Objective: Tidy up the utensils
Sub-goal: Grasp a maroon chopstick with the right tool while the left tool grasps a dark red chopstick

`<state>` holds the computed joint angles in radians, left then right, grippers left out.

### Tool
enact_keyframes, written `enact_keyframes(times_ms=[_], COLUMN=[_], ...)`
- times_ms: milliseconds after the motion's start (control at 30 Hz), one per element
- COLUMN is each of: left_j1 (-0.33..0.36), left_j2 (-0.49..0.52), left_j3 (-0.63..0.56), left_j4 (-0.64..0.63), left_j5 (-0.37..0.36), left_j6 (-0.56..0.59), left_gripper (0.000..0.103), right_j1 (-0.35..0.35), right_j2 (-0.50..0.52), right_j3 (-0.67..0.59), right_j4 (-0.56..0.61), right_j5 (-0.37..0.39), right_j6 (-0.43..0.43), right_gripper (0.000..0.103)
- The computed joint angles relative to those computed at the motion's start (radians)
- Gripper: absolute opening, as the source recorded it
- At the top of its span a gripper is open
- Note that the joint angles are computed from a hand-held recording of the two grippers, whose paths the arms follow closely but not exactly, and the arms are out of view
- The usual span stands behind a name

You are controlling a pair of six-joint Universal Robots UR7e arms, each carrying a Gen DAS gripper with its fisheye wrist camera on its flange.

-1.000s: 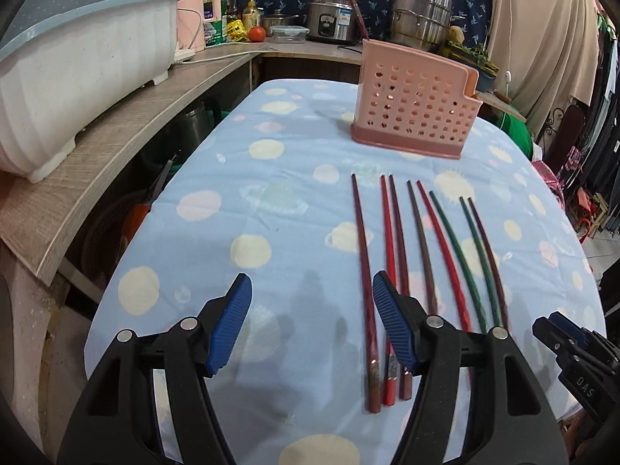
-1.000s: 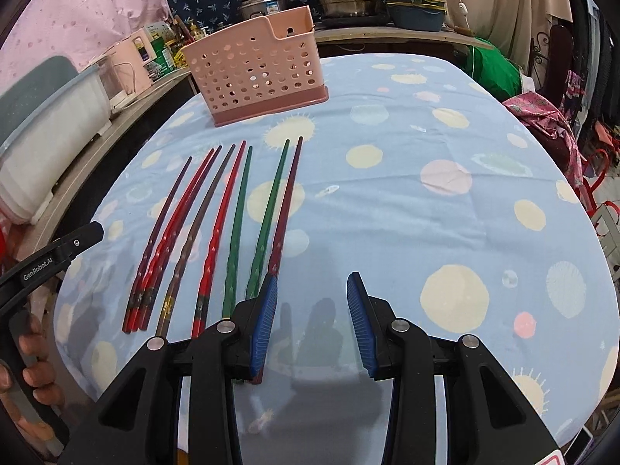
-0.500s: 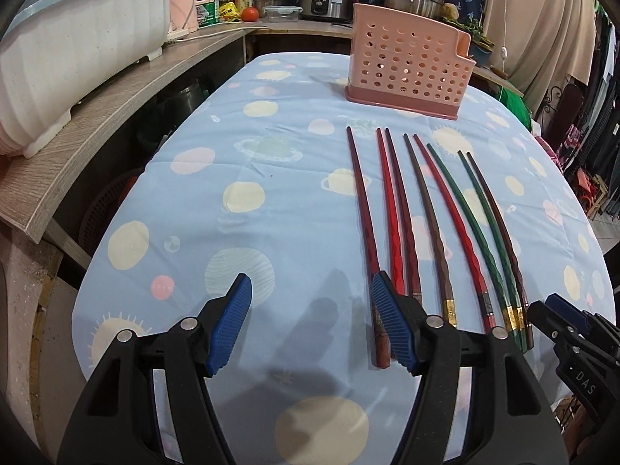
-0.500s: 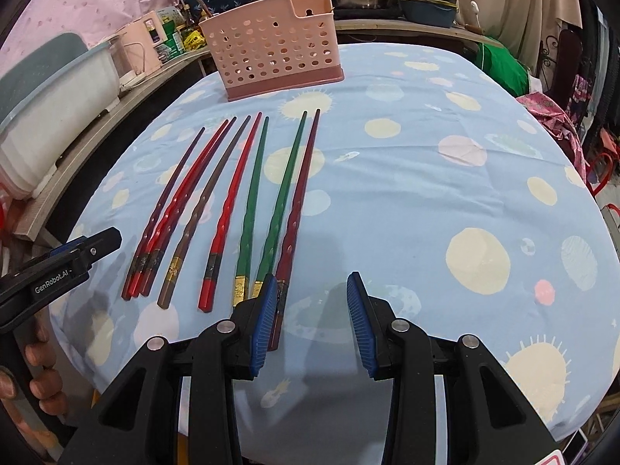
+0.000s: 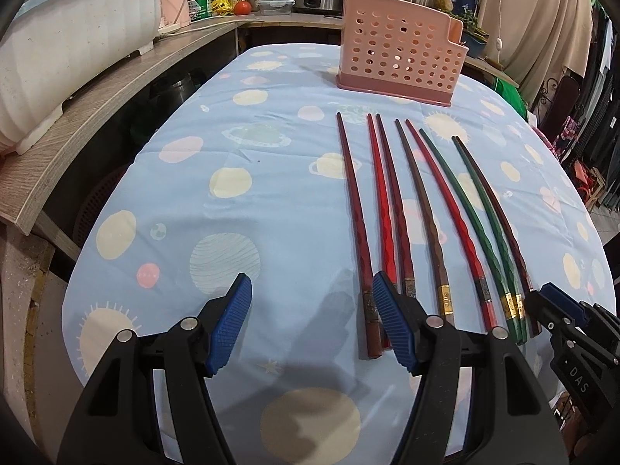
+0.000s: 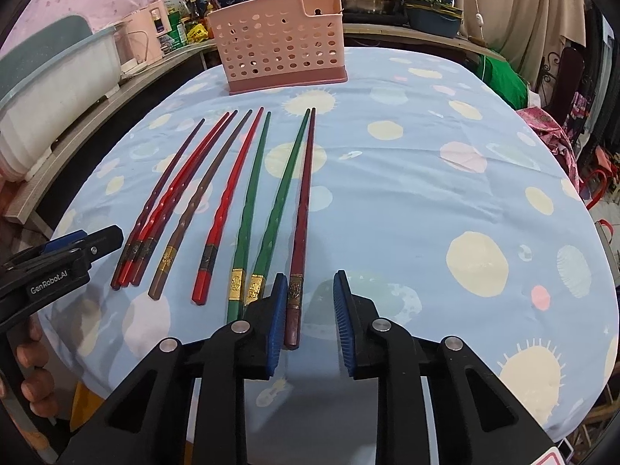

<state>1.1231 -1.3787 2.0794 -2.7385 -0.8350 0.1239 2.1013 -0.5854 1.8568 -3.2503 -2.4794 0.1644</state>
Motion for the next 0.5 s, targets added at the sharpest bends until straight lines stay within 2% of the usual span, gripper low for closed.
enact_keyframes(times_ms=[300,500], left_j1=[-0.005,-0.001], left_j2=[0.006,0.007], left_j3=[0.011,0.013], left_j4=[0.004,0.002], left_j5=[0.001,0.007], left_j6=[0.000,-0.005], left_gripper=[0.062,0.061], right_j1=[-0.005,-0.006], right_j2=[-0.005,-0.006], right_j3=[0.010,0.014], right_j4=[-0.015,-0.024], right_j5=[-0.005,0.004], right_j6=[0.005,0.002], right_gripper=[0.009,0.007])
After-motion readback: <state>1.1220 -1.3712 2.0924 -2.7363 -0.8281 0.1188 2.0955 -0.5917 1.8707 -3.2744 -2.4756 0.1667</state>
